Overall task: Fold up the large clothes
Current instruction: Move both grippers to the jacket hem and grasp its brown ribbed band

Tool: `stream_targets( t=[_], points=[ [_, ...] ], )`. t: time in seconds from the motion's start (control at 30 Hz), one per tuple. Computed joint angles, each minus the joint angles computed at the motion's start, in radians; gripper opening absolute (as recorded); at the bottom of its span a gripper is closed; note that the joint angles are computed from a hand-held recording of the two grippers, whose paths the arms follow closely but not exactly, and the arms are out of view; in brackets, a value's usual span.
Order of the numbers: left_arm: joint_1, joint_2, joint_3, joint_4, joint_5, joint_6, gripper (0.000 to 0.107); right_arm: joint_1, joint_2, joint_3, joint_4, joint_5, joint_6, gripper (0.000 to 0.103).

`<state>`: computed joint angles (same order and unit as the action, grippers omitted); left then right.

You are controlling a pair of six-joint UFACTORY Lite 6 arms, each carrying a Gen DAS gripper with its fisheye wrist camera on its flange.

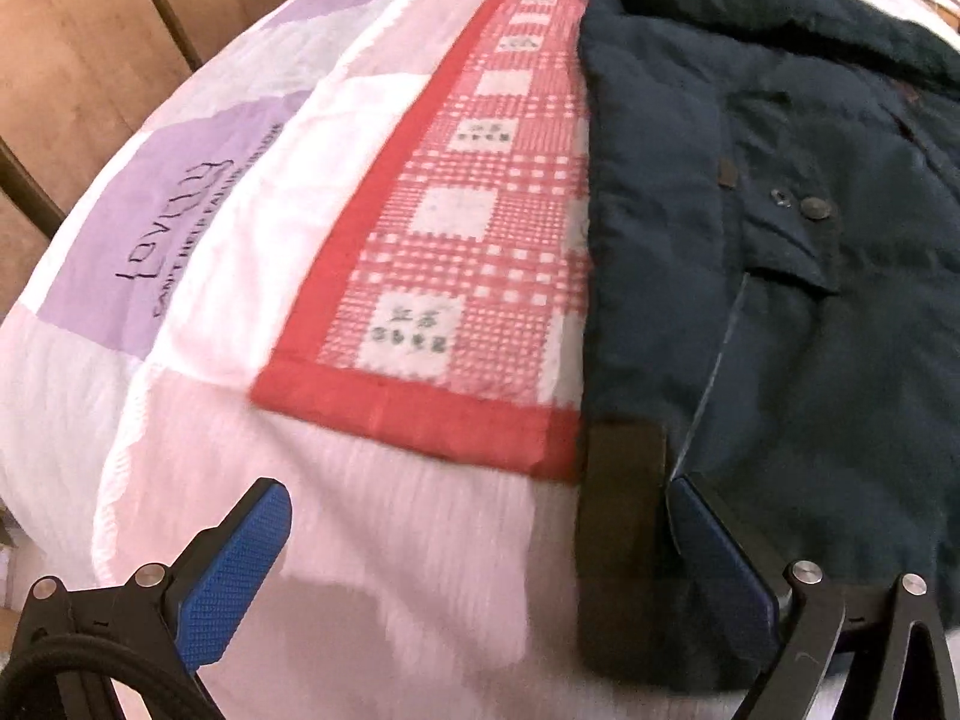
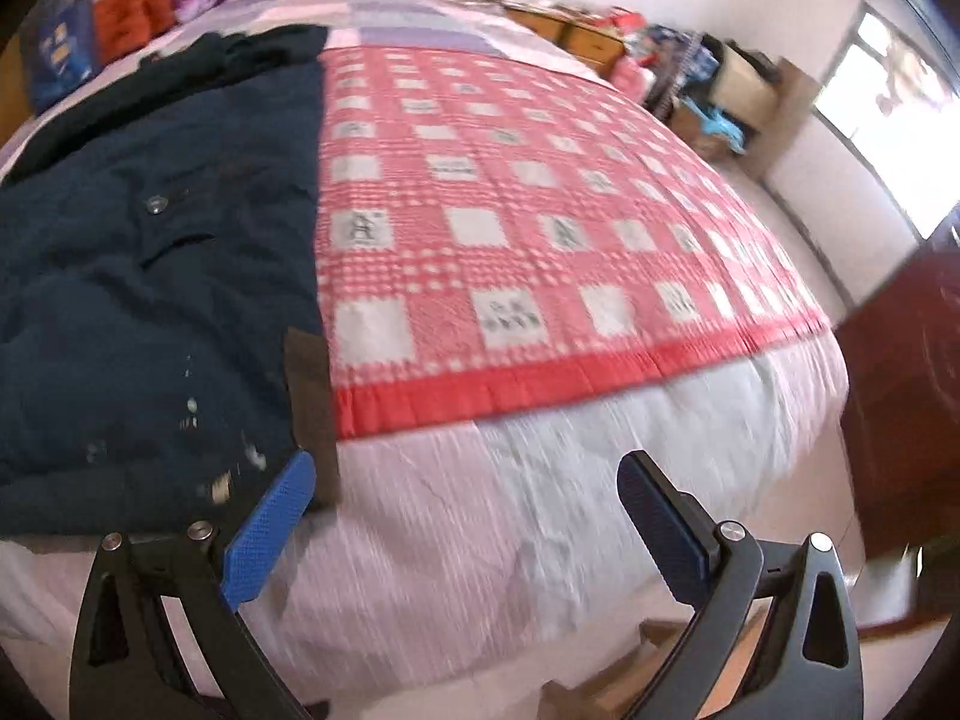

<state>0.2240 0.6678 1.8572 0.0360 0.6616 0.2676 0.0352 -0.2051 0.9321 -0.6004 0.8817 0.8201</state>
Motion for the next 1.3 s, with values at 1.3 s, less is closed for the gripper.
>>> stream_targets(
  t=[1.3],
  points=[
    [-0.056,0.004,-0.023,-0.018,-0.086,-0.002,0.102,0.215,-0.003,-0.087,-0.083,0.047,0.192,0.103]
  ],
)
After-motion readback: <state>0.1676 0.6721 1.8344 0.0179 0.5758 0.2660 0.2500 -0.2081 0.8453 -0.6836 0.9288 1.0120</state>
